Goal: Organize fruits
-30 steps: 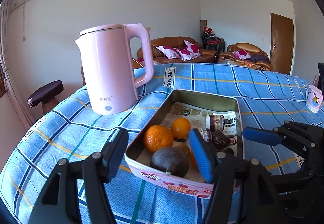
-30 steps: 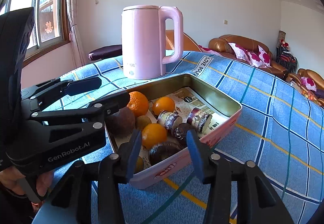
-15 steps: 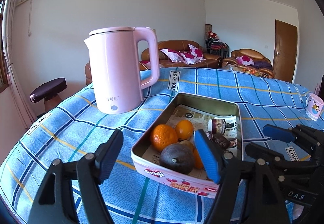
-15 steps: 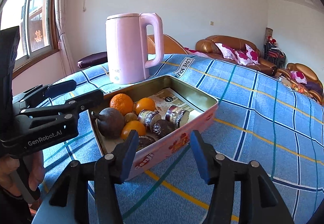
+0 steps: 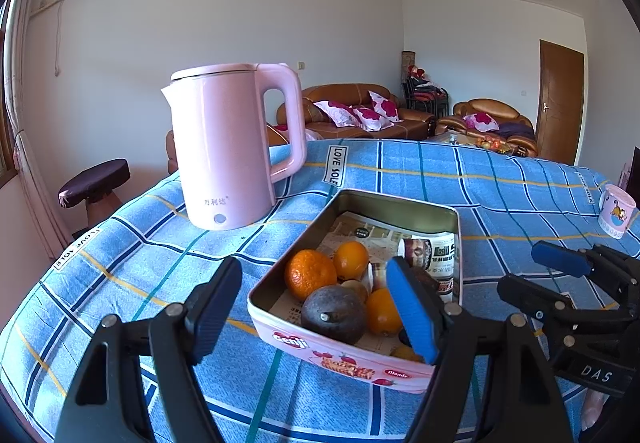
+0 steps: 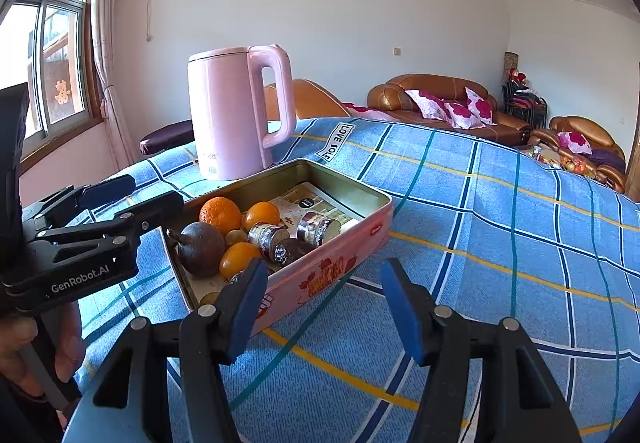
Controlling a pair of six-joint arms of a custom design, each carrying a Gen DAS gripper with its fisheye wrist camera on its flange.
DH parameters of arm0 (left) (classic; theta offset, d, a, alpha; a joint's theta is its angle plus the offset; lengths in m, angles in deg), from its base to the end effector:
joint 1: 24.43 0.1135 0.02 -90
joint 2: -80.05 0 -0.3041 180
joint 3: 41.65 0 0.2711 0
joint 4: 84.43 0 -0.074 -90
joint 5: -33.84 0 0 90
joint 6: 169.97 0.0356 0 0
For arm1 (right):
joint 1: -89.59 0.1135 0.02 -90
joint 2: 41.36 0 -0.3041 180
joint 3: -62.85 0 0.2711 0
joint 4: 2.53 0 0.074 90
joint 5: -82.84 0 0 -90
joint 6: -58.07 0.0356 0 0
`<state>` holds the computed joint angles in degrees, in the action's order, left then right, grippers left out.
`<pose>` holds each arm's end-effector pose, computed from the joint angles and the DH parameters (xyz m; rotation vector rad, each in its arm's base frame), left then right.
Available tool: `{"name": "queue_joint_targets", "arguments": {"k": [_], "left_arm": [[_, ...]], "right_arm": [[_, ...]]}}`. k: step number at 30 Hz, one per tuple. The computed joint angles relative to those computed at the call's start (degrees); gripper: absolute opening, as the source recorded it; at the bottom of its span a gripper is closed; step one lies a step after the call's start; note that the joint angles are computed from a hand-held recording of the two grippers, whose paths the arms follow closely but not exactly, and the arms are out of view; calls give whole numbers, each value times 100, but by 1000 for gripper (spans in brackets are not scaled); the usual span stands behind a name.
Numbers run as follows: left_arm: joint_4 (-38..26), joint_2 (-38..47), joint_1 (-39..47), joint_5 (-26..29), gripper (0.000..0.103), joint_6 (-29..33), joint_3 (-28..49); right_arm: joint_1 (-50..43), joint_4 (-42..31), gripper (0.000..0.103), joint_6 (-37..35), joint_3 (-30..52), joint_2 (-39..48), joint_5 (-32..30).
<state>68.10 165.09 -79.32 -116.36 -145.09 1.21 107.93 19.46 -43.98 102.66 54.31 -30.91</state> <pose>0.1555 -0.1675 0.1485 -0.3963 2.0286 0.2762 0.2714 0.1051 0.1323 -0.7907 1.9980 0.5108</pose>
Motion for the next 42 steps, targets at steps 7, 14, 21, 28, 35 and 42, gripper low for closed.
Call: {"name": "queue_joint_targets", "arguments": {"k": [7,14,21,28,35,42], "left_arm": [[-54,12,-54,-41,77,-25,47],[-46,29,-52,-44,77,-23,57],[-47,32,-68,-67,77,-8,77],[-51,53,-86,-79,77,-21,94],[-58,107,-109,-64,77,-82,118],[-48,89,-116,-62,86,-115,108]], "right_arm": [[-83,34,61,11,-51,-88,-47],[-137,25,61,-9,-61,-149,-77],[-180,20,62,-22,-67,-165,-93],[-251,25,62,-38,-64,-154,-137],[-284,40,62,-45,-76,-131,-155],[-326,112,62,-47,-103,-109,-169]]}}
